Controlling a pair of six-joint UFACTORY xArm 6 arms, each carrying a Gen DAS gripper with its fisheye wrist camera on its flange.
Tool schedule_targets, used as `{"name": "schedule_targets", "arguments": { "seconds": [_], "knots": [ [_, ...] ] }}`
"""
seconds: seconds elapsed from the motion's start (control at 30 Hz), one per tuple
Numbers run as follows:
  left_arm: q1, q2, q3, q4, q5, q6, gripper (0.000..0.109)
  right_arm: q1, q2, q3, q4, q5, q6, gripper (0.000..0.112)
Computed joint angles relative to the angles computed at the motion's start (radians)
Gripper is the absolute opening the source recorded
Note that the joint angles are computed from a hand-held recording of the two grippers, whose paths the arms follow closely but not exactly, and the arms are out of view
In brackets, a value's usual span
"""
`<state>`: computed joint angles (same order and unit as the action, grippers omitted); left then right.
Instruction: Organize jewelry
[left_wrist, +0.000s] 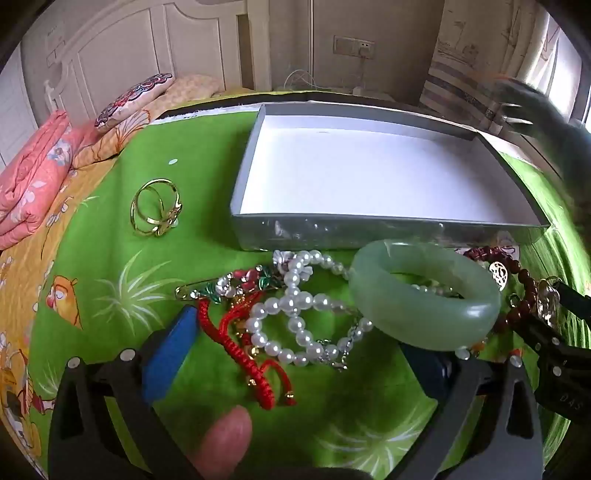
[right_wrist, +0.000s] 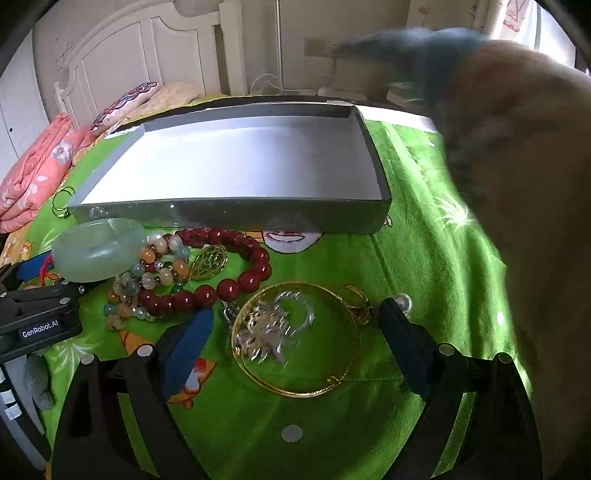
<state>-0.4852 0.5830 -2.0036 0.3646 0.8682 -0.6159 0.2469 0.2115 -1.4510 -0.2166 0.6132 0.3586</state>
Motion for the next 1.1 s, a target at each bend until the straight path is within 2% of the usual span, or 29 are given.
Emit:
{"name": "schedule_targets", "arguments": {
  "seconds": [1.1],
  "knots": [
    [0.0, -0.002, 0.004, 0.004, 0.001, -0.002, 0.101, 0.001, 0.001, 0.001, 0.004, -0.006, 0.003, 0.087]
  ]
}}
